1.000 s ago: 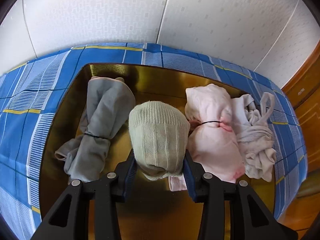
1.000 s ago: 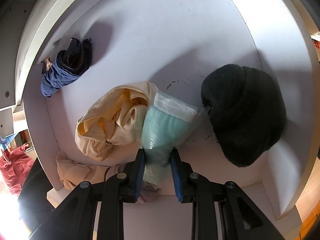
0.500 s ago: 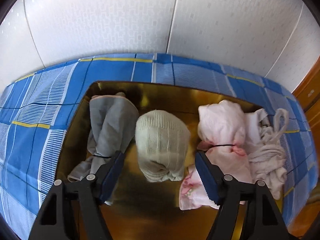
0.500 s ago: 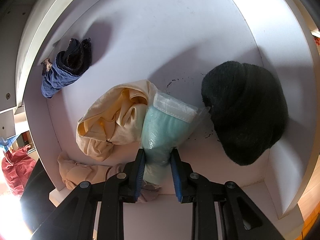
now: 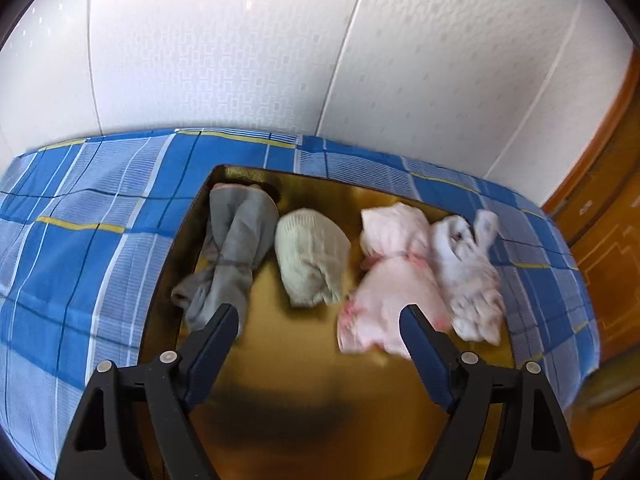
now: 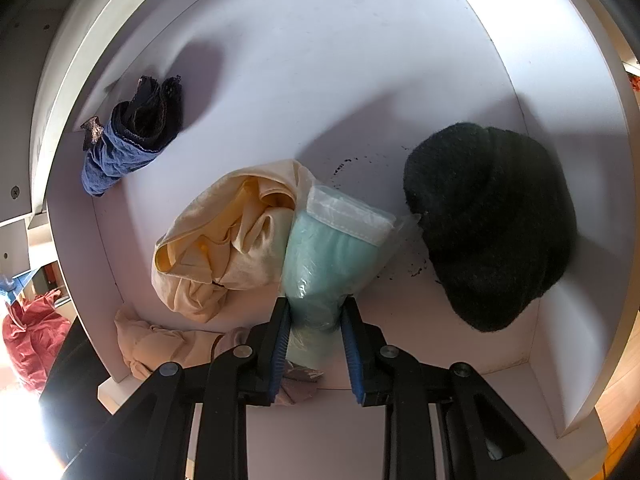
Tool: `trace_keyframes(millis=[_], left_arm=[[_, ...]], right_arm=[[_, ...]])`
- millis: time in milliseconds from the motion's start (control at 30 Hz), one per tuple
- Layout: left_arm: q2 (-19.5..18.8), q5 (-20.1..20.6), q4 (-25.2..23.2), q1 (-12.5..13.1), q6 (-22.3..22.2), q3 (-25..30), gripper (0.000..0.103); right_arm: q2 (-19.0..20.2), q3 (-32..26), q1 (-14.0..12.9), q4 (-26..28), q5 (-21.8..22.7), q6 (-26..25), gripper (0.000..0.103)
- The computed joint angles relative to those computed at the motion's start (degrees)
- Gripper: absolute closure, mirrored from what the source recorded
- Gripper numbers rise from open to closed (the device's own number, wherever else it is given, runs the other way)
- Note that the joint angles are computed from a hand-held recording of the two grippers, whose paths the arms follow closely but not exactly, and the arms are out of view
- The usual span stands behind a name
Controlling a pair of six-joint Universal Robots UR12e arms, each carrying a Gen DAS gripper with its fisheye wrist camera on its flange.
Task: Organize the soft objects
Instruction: 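Lower the pale green hat into the gold tray and open the left gripper, then move the open left gripper back toward the peach cloth in the compartment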
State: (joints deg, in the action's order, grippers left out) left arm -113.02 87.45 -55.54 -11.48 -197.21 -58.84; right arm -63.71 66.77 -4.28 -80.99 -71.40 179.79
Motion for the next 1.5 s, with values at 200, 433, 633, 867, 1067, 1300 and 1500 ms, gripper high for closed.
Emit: trace_keyframes(millis=[200, 433, 633, 867, 1067, 1300, 1500], left_arm=[[5.4, -2.0, 5.6, -0.2, 2.6, -7.9, 0.02], [11.5, -1.1, 11.4, -2.4, 13.7, -17.0, 0.014], [15.1, 0.6, 9.9, -4.6, 22.2, -23.3, 0.013], [16.4, -1.2, 0.3, -6.0, 26.4, -27.4, 0.013], [14.9, 0.5, -8.2, -7.3, 28.3, -28.9, 0.013], [11.6, 6.6, -16.3, -8.2, 31.4, -28.7, 0.013], [9.6, 4.0, -25.2, -6.8, 32.6, -26.5, 0.012]], right_arm=[[0.1, -0.3, 0.3, 0.0, -0.4, -0.1, 0.078], [0.1, -0.3, 0.5, -0.2, -0.5, 0.0, 0.078], [0.1, -0.5, 0.9, -0.3, -1.3, -0.6, 0.078], [-0.2, -0.3, 1.6, -0.7, -1.9, -0.5, 0.078], [-0.5, -0.1, 1.7, -0.8, -2.0, 0.2, 0.078], [-0.5, 0.2, 1.8, -1.0, -2.2, 0.6, 0.078], [-0.5, 0.3, 1.8, -1.1, -2.2, 0.5, 0.078]])
